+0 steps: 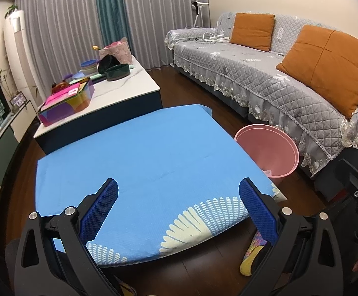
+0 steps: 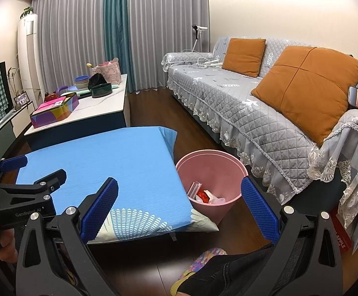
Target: Collect trash
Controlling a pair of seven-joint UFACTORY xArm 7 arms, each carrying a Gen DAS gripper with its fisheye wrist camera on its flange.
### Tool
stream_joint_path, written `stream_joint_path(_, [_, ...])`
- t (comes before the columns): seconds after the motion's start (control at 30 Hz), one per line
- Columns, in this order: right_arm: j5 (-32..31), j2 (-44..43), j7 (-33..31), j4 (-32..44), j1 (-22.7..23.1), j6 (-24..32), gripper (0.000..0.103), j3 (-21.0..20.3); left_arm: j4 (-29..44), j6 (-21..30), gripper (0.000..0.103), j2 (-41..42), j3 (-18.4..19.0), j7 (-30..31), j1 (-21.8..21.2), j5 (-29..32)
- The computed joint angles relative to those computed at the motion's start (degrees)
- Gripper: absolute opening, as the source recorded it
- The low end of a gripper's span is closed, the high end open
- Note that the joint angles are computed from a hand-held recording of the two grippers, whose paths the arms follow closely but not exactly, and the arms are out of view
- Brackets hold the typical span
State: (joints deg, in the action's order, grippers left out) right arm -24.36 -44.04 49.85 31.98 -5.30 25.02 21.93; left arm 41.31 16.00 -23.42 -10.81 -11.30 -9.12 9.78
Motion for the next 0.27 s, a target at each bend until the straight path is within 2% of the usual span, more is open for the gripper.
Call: stream_joint_path(0.27, [0.0, -0.1, -0.1, -0.1, 0.2, 0.0, 0.098, -0.2, 0.5, 0.3, 0.096, 0.3, 0.0, -0.2, 0.0, 0.4])
